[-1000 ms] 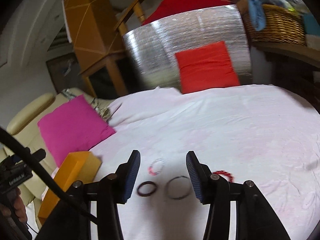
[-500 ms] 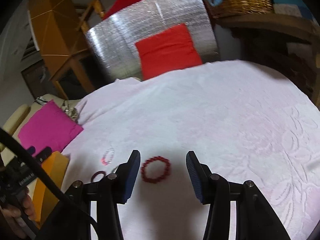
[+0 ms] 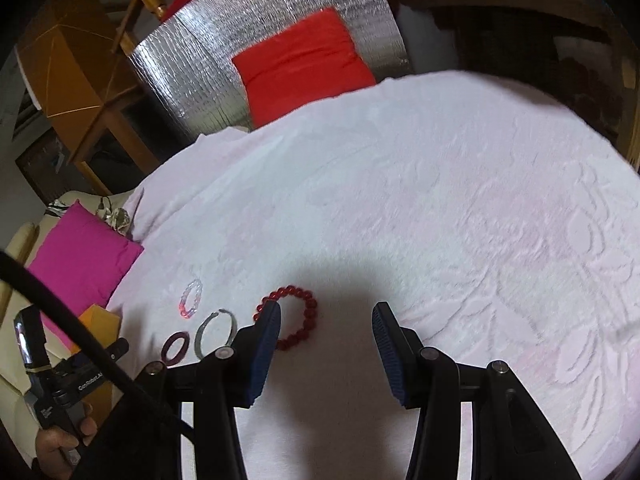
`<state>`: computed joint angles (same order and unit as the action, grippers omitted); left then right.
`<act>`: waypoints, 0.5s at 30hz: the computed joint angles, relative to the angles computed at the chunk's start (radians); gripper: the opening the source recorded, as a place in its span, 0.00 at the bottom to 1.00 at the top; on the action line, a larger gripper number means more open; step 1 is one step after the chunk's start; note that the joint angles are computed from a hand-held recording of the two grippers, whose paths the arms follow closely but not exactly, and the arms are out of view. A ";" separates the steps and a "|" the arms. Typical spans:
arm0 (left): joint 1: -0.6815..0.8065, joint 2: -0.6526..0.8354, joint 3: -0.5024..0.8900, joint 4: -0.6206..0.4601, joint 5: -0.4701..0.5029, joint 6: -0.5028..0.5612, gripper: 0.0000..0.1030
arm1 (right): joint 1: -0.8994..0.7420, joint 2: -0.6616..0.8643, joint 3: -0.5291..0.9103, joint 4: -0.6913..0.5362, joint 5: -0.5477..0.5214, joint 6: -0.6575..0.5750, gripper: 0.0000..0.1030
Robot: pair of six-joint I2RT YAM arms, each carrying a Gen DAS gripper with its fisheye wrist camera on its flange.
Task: Organize jewelry
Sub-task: 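Move both open tools from the box back over the remaining bracelets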
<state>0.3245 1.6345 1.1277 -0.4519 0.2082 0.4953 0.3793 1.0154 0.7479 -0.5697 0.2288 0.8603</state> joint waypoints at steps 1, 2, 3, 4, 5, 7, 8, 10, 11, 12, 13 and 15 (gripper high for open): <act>0.004 0.016 0.005 0.002 -0.010 0.000 0.83 | 0.001 0.011 0.003 0.004 -0.009 0.006 0.50; 0.006 0.030 0.019 -0.008 -0.019 0.000 0.83 | 0.005 0.021 0.006 0.007 -0.012 0.010 0.50; 0.009 0.039 0.024 -0.014 -0.021 0.001 0.83 | 0.009 0.032 0.010 0.012 -0.016 0.013 0.50; 0.008 0.043 0.029 -0.018 -0.020 0.002 0.83 | 0.013 0.041 0.012 0.018 -0.022 0.016 0.50; 0.010 0.042 0.027 -0.017 -0.015 0.007 0.83 | 0.017 0.051 0.016 0.025 -0.028 0.019 0.50; 0.008 0.031 0.014 -0.012 -0.007 0.024 0.83 | 0.024 0.067 0.022 0.036 -0.034 0.026 0.50; 0.005 0.030 0.011 -0.011 -0.006 0.031 0.83 | 0.029 0.074 0.024 0.040 -0.034 0.029 0.50; -0.003 0.026 0.003 -0.014 -0.006 0.046 0.83 | 0.038 0.087 0.029 0.044 -0.031 0.032 0.50; -0.006 0.024 0.000 -0.016 -0.006 0.052 0.83 | 0.044 0.095 0.032 0.045 -0.030 0.032 0.50; -0.010 0.023 -0.001 -0.017 -0.006 0.057 0.83 | 0.048 0.101 0.035 0.045 -0.031 0.032 0.50; -0.012 0.019 -0.006 -0.016 -0.005 0.061 0.83 | 0.053 0.108 0.037 0.046 -0.033 0.032 0.50; -0.018 0.011 -0.018 -0.012 -0.002 0.065 0.83 | 0.061 0.122 0.041 0.048 -0.039 0.032 0.50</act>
